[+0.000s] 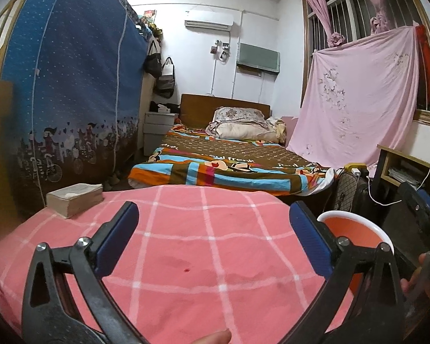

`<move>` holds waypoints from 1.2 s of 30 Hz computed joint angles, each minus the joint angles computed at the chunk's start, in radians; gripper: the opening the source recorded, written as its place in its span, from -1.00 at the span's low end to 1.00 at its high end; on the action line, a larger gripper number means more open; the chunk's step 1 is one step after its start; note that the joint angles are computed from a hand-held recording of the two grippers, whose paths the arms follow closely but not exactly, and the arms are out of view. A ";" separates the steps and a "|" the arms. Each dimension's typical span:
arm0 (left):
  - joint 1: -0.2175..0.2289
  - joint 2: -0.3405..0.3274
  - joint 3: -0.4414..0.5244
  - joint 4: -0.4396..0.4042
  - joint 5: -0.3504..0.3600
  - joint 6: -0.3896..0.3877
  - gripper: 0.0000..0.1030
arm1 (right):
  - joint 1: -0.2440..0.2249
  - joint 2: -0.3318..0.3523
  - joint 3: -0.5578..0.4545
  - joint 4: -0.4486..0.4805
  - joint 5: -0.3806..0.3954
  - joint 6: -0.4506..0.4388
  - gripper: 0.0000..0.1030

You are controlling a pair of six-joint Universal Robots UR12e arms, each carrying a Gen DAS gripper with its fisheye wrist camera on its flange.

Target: Collect trash

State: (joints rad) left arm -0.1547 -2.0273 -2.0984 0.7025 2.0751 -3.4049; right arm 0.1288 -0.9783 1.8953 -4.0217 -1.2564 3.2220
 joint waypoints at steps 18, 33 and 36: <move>-0.013 0.027 -0.128 0.080 0.042 -0.005 0.78 | 0.031 -0.051 0.129 -0.063 0.003 -0.062 1.00; -0.023 0.023 -0.170 0.115 0.066 0.007 0.78 | 0.046 -0.046 0.186 -0.103 -0.020 -0.089 1.00; -0.021 0.022 -0.172 0.117 0.067 0.014 0.78 | 0.047 -0.045 0.187 -0.096 -0.024 -0.090 1.00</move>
State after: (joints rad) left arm -0.1758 -2.0052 -2.2701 0.8200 2.1423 -3.3914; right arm 0.1756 -1.0237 2.0819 -4.1179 -1.2801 3.1316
